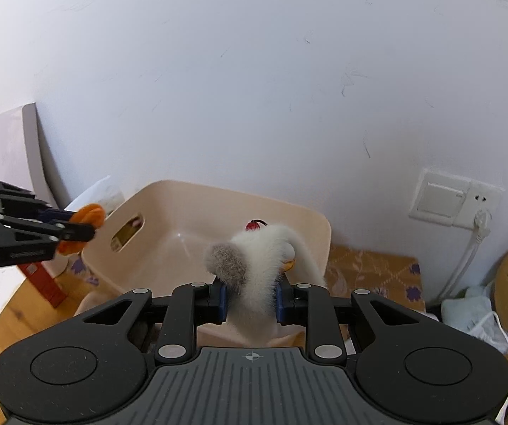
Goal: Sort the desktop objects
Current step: 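Carry the orange sock and white plush to the beige bin and release both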
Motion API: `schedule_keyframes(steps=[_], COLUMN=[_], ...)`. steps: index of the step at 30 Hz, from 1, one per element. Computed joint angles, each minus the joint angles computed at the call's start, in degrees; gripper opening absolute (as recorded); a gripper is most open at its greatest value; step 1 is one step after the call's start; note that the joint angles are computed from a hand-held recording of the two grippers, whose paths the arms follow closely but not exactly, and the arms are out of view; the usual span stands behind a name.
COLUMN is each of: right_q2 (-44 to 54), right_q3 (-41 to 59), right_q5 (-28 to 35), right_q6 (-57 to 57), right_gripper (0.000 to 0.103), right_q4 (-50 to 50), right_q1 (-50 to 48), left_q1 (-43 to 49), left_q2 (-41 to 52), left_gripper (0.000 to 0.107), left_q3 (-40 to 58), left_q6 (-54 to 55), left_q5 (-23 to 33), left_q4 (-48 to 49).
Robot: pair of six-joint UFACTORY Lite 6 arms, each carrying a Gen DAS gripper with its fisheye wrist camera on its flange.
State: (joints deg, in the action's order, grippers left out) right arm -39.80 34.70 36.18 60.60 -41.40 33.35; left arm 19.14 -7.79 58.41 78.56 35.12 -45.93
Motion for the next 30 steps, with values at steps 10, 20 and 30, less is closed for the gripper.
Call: schedule_keyframes(steps=[10,20,30], right_q2=[15.43,23.63,20.44], right_q3=[1.25,0.99,0.16], right_q5=[-13.85,-19.86,-14.03], right_q6=[4.54,3.68,16.29], right_gripper=[0.024,0.042,0.087], right_q4=[-2.68,4.19,-5.64], right_q1=[-8.96,-10.73,-6.56], left_q1=[-10.76,-10.89,-7.82], left_q2=[11.81,21.32,18.14], left_gripper=[0.014,0.014,0.078], left_q3=[2.67,7.28,5.75], left_q6=[-8.73,-15.65,-9.39], left_q5=[-9.61,-8.51,-3.52], left_q4=[2.75,6.43,0.59])
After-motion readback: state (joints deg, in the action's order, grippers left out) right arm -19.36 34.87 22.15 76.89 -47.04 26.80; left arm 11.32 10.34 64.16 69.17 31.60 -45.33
